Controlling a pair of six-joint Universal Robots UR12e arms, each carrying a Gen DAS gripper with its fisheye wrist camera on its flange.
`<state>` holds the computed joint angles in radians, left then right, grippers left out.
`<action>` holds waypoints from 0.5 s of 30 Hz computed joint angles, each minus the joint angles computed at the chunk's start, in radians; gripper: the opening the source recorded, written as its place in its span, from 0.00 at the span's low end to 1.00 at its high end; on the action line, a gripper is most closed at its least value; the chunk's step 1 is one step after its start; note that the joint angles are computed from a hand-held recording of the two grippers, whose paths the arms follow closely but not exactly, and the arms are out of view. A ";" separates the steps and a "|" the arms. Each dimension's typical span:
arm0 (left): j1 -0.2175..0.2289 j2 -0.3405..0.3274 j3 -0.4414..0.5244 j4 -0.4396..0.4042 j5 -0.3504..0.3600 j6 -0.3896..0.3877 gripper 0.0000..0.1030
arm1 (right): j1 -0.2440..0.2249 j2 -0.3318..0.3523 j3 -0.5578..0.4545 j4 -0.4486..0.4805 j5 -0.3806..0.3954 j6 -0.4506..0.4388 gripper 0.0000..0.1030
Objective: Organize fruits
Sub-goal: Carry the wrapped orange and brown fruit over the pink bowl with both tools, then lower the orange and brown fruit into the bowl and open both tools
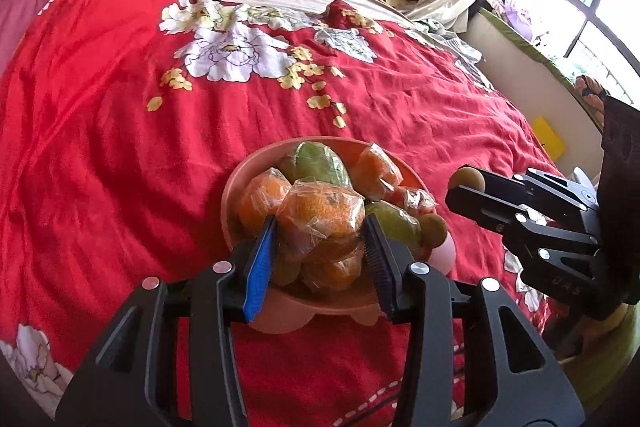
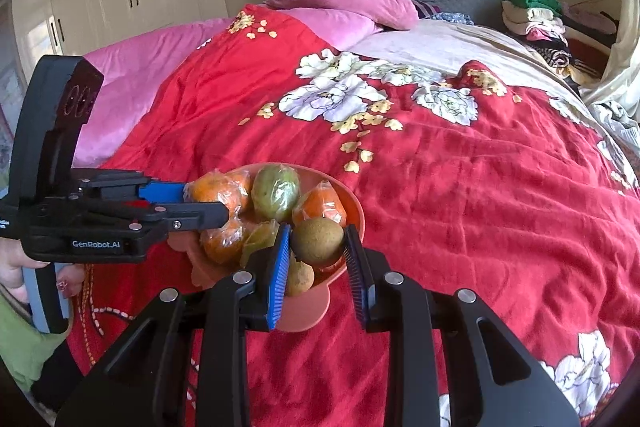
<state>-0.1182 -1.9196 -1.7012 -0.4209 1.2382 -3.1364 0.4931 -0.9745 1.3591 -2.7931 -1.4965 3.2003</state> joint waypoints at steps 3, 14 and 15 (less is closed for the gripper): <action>0.001 0.000 -0.002 0.006 0.003 0.000 0.39 | -0.001 0.008 -0.012 0.012 0.008 -0.004 0.25; 0.006 -0.003 -0.003 0.013 -0.006 -0.003 0.42 | 0.000 0.037 -0.058 0.049 0.021 -0.029 0.25; 0.007 -0.003 -0.003 0.014 -0.008 -0.004 0.42 | 0.000 0.040 -0.063 0.053 0.023 -0.033 0.25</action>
<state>-0.1114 -1.9230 -1.7042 -0.4073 1.2302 -3.1402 0.4935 -0.9348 1.2961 -2.7401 -1.4737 3.1669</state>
